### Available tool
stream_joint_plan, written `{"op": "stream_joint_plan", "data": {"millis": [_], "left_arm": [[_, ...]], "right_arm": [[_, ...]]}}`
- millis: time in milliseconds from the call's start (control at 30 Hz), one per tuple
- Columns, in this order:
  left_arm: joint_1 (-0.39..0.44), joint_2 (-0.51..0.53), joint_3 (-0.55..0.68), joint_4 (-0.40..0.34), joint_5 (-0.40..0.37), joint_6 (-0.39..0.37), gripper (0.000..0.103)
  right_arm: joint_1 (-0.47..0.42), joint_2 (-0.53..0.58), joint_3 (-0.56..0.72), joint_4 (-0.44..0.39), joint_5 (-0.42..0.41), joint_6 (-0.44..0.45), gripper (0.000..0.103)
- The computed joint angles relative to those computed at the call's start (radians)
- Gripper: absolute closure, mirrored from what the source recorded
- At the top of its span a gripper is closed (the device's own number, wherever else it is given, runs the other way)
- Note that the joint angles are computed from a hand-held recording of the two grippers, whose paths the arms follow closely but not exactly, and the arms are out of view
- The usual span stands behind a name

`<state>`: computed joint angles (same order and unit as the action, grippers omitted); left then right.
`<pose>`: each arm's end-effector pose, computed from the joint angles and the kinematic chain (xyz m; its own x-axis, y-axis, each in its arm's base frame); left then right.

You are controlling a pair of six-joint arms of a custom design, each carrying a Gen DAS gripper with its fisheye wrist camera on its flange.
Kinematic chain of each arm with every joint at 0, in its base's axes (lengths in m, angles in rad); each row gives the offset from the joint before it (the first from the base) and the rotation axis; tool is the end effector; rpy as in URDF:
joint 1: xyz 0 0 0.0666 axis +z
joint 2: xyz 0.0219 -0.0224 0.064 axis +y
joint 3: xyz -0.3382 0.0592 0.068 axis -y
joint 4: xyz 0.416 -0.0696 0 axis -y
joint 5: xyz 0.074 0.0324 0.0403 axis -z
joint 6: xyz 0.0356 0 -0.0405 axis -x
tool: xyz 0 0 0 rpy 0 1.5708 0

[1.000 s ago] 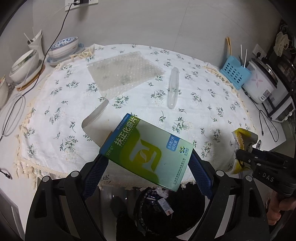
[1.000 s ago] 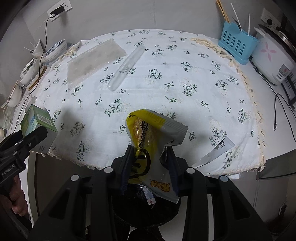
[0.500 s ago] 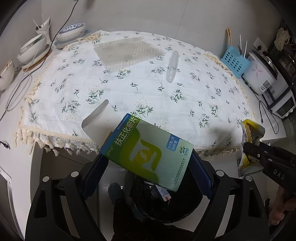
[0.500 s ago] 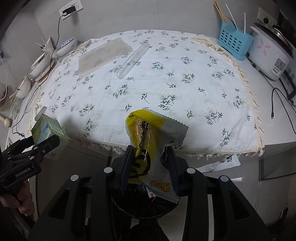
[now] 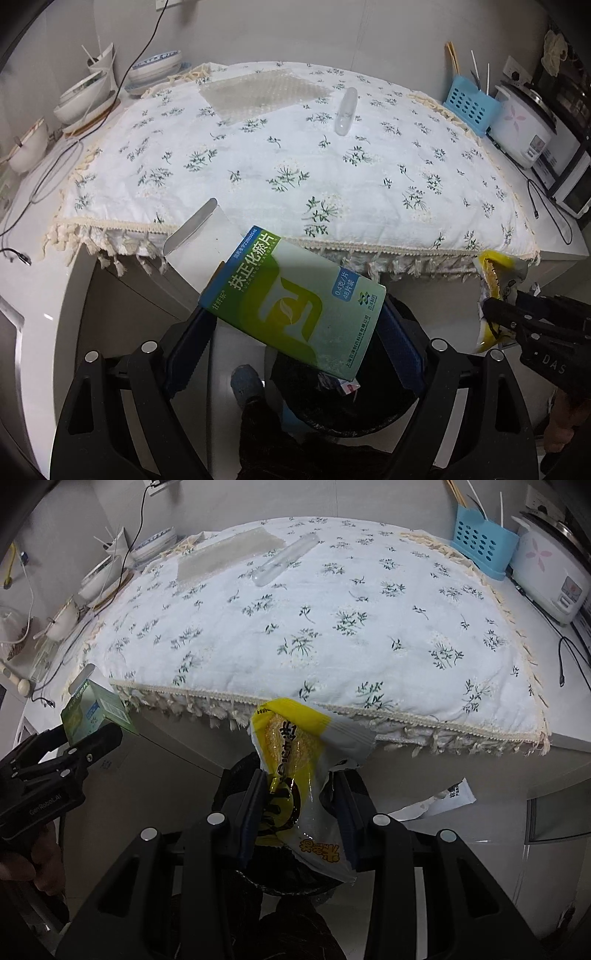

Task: Collect trash
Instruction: 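Lift the green box and yellow packet with both tools and carry them over the bin, then open the left tool over the bin while the right tool releases the yellow packet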

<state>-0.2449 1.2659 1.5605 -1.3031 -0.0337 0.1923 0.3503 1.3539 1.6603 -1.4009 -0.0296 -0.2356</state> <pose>0.4286 -0.1063 0.5016 -0.8486 0.0152 -0.5287 0.0639 0.9952 -0.0739 0.4339 0.1592 0.5035 -0.8947 -0.0785 -0.4397 -0.1511 0.9796 0.1326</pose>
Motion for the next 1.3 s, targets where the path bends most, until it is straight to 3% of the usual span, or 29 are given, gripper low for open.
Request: {"op": "stream_joint_plan", "data": {"millis": [200,533,1000,1300], "left_arm": [[-0.029,-0.027,-0.096,0.032,-0.039,0.027,0.019],[-0.045,-0.036,-0.197,0.052,-0.014,0.099,0.019],[-0.121,0.006,-0.232,0.097,-0.021,0.111,0.019],[-0.178,0.037,-0.221,0.102,-0.008,0.097,0.019]], "right_arm": [[0.005,-0.035,-0.119,0.032,-0.017,0.006,0.068],[-0.014,-0.043,-0.229,0.071,-0.044,-0.002,0.068],[-0.057,-0.062,-0.288,0.073,-0.051,-0.015,0.068],[-0.116,-0.118,-0.281,0.031,-0.035,0.012,0.068]]}}
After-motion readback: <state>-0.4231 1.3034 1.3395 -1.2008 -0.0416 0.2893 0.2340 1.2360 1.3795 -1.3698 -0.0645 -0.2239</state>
